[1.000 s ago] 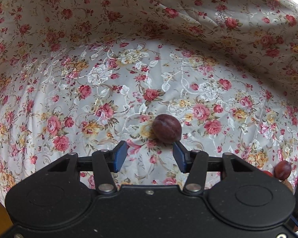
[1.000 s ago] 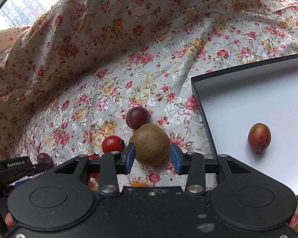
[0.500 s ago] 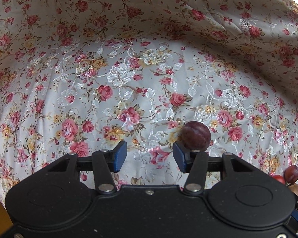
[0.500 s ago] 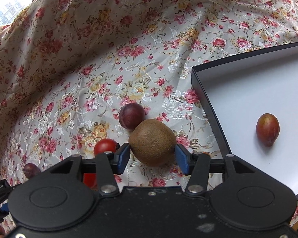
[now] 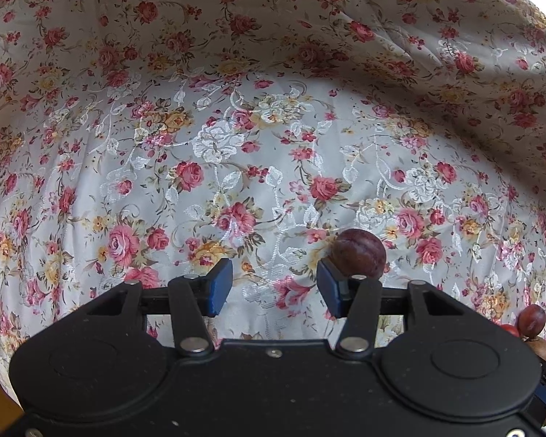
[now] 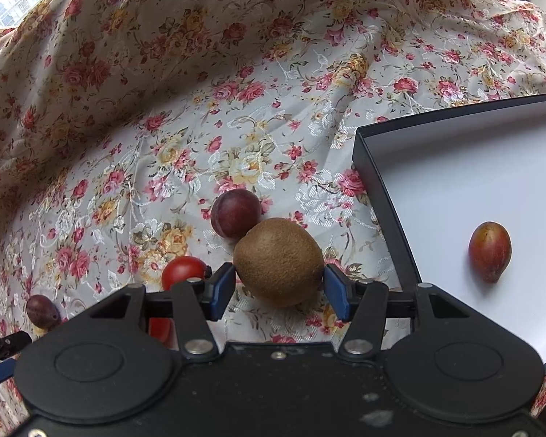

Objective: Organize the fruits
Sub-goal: 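Grasp a dark purple plum with the left tool while the right tool grasps a brown kiwi, then place the purple plum in the box with the left tool while the right tool carries the kiwi over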

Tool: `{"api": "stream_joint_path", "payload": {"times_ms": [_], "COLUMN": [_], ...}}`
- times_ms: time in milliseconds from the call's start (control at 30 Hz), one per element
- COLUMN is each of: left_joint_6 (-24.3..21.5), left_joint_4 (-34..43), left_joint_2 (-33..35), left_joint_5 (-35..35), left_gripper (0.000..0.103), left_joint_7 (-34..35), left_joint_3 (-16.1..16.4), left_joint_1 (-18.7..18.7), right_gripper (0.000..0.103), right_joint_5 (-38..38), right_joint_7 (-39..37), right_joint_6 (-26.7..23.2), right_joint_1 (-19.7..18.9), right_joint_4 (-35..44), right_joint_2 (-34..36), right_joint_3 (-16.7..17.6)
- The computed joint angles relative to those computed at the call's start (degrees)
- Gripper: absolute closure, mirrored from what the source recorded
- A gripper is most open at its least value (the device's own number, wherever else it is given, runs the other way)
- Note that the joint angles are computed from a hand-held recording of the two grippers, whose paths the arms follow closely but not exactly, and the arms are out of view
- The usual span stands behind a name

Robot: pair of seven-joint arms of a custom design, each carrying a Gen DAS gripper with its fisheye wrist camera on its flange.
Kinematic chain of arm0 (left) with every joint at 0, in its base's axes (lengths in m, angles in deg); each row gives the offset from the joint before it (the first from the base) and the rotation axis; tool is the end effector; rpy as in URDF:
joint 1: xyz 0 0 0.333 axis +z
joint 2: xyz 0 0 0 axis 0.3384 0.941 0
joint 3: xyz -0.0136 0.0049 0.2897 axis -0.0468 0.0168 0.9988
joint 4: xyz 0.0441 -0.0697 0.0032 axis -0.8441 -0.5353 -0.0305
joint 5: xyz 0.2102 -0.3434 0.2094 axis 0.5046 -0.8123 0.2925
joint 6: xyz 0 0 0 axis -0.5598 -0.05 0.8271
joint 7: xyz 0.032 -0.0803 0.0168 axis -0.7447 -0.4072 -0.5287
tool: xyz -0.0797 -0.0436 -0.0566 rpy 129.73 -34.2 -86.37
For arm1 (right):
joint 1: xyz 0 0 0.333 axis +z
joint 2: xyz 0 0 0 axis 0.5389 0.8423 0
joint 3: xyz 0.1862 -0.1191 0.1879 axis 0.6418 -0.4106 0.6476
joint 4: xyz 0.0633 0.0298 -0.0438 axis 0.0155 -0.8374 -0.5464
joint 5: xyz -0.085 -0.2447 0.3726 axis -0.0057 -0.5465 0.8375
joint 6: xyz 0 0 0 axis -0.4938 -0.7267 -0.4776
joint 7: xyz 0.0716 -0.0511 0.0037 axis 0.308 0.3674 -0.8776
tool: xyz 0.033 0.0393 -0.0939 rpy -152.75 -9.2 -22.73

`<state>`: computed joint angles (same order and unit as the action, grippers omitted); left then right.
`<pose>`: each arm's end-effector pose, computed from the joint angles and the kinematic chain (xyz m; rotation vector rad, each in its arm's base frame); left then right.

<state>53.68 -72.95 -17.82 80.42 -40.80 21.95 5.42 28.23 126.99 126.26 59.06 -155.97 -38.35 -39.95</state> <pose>0.4188 -0.2265 0.3231 -2.7357 0.7177 -0.2523 0.5604 0.3537 0.3281 -2.1708 1.7871 -0.1575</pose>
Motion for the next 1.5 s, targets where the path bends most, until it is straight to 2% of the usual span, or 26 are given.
{"api": "stream_joint_path", "payload": {"times_ms": [133,333,533,667,767,933,1133,1200,1267,1500], "left_joint_6": [0.7,1.3,-0.1,1.2,-1.0,-0.1,1.8,0.7,1.8,-2.6], "left_joint_4": [-0.1,1.2,4.6,6.2,8.2,9.1,9.7,10.6,10.3,13.2], "left_joint_2": [-0.3,0.8,4.5,6.7,8.6,10.7,13.1,13.7,13.5,13.5], "left_joint_5": [1.0,3.4,8.7,10.2,10.9,10.2,7.4,7.6,8.2,9.9], "left_gripper": [0.045,0.043,0.042,0.041,0.040,0.040,0.041,0.044,0.057,0.057], "left_joint_7": [-0.6,-1.8,-1.8,-1.4,-1.5,-1.6,-0.5,0.3,-0.5,-5.1], "left_joint_3": [0.0,-0.8,-1.7,-1.1,-1.1,0.2,1.3,1.2,1.2,0.2], "left_joint_1": [0.5,1.1,1.1,0.8,0.7,0.8,1.0,0.9,0.8,0.2], "right_gripper": [0.043,0.043,0.045,0.046,0.046,0.046,0.046,0.046,0.046,0.046], "right_joint_5": [8.4,5.9,9.5,10.3,9.7,6.6,7.1,8.0,8.7,9.9], "right_joint_7": [-7.2,-7.4,-11.5,-11.5,-11.8,-11.6,-15.4,-16.5,-17.7,-21.9], "right_joint_6": [-3.9,-4.3,-6.3,-6.3,-5.3,-1.4,2.1,2.8,3.5,9.0], "right_joint_1": [-2.2,-0.7,-2.0,-2.1,-1.8,-1.1,-1.4,-1.6,-1.6,-1.7], "right_joint_4": [3.2,5.1,6.3,5.6,4.4,1.3,-1.1,-1.6,-2.2,-6.6], "right_joint_2": [2.9,4.3,4.8,3.9,2.6,0.1,-2.0,-2.3,-2.9,-6.3], "right_joint_3": [1.3,0.3,0.7,0.5,0.5,0.4,1.1,1.3,1.5,1.9]}}
